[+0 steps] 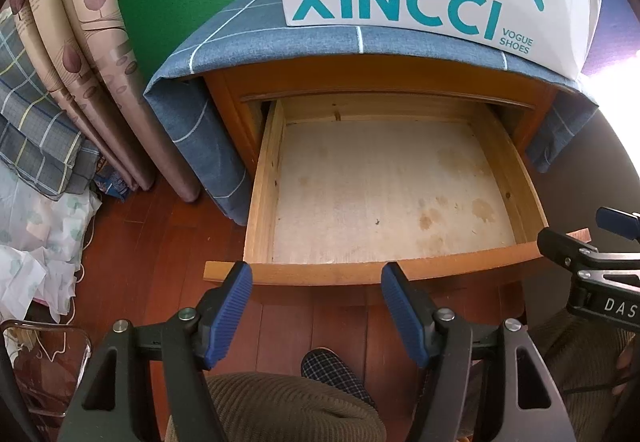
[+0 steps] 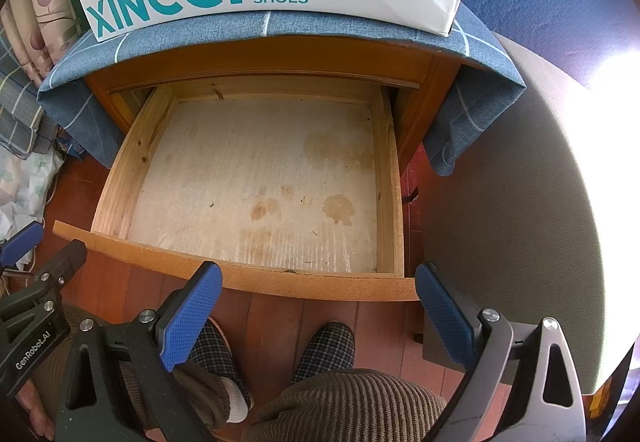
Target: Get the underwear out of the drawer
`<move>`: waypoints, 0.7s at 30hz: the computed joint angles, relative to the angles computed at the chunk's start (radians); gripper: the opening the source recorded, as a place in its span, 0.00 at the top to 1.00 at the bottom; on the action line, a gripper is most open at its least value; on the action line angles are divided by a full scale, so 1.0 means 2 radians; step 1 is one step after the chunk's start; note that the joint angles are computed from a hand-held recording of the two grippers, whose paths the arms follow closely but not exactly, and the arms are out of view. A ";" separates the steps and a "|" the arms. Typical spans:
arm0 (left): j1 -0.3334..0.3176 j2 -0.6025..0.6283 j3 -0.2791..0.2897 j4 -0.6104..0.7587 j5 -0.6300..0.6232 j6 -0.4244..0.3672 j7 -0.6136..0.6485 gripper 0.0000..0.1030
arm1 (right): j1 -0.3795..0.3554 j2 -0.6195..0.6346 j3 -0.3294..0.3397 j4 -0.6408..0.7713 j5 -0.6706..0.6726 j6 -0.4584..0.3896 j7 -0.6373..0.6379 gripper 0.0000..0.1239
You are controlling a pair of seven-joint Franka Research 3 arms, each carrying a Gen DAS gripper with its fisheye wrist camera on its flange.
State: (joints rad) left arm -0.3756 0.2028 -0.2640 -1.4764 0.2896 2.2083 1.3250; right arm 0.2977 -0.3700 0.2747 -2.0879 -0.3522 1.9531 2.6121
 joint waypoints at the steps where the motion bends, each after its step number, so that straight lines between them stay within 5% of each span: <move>1: 0.001 0.000 0.000 0.000 -0.003 0.001 0.002 0.33 | 0.000 0.000 0.000 0.000 0.000 0.000 0.000 0.23; 21: 0.001 -0.008 -0.001 -0.013 -0.003 0.016 0.010 0.33 | 0.001 0.000 0.000 0.000 -0.001 0.000 0.000 0.23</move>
State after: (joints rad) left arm -0.3734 0.1860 -0.2666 -1.5030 0.2843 2.2410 1.3449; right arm 0.2988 -0.3696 0.2745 -2.0877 -0.3538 1.9529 2.6130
